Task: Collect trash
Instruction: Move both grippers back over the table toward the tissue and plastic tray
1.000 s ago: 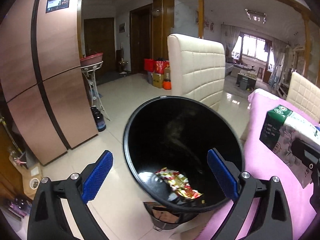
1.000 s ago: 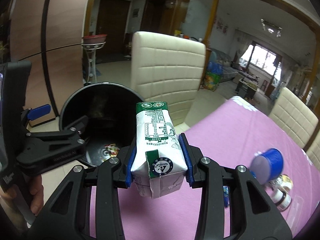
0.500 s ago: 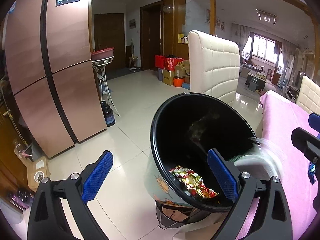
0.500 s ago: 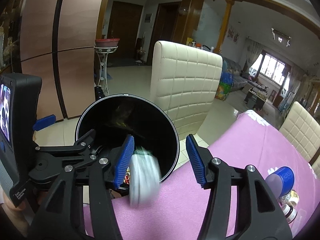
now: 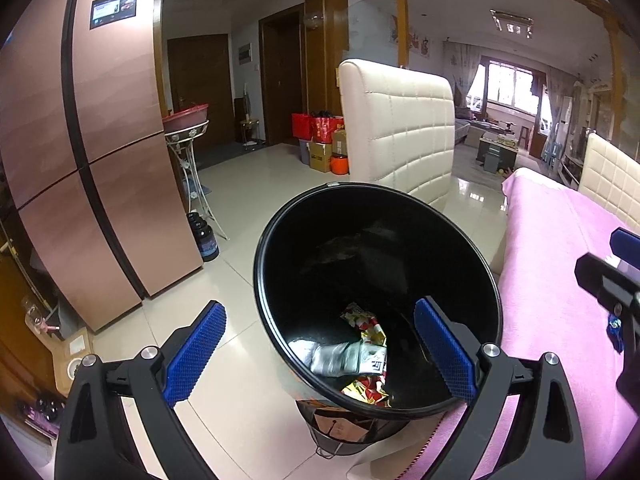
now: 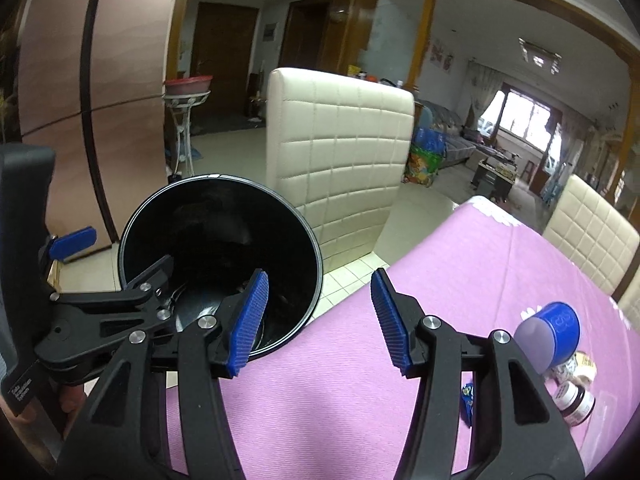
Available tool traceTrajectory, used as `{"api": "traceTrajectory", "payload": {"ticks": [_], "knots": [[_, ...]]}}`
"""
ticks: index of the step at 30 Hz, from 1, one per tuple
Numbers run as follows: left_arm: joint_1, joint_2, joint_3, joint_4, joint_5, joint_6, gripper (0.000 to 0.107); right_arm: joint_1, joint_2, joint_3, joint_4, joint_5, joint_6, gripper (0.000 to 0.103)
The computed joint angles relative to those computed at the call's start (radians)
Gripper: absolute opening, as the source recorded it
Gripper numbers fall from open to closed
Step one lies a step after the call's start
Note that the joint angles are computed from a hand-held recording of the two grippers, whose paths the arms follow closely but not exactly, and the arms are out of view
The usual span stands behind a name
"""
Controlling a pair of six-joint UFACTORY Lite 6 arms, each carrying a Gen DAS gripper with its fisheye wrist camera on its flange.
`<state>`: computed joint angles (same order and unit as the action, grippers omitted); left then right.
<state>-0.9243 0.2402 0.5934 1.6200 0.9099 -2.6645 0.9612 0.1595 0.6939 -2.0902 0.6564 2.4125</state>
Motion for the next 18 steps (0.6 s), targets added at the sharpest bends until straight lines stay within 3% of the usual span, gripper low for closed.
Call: {"api": "traceTrajectory", "payload": {"ticks": [3, 6, 9, 12, 14, 18], "knots": [[-0.012, 0.014, 0.018, -0.011, 0.004, 0.016, 0.093, -0.015, -0.013, -0.031, -0.036, 0.028, 0.044, 0.055], [-0.02, 0.021, 0.031, -0.006, -0.007, 0.015, 0.093, -0.05, -0.068, -0.113, -0.191, 0.051, 0.196, 0.056], [-0.032, 0.019, 0.039, 0.015, -0.02, -0.011, 0.093, -0.045, -0.096, -0.15, -0.152, 0.088, 0.167, 0.057], [-0.046, 0.032, 0.059, 0.066, -0.041, -0.046, 0.093, -0.058, -0.137, -0.192, -0.127, 0.095, 0.157, 0.066], [-0.073, 0.065, 0.108, 0.039, -0.026, -0.004, 0.093, -0.08, -0.196, -0.242, -0.119, 0.095, 0.159, 0.085], [-0.134, 0.131, 0.203, -0.012, 0.024, 0.075, 0.093, -0.146, -0.319, -0.325, -0.094, 0.069, 0.13, 0.089]]}}
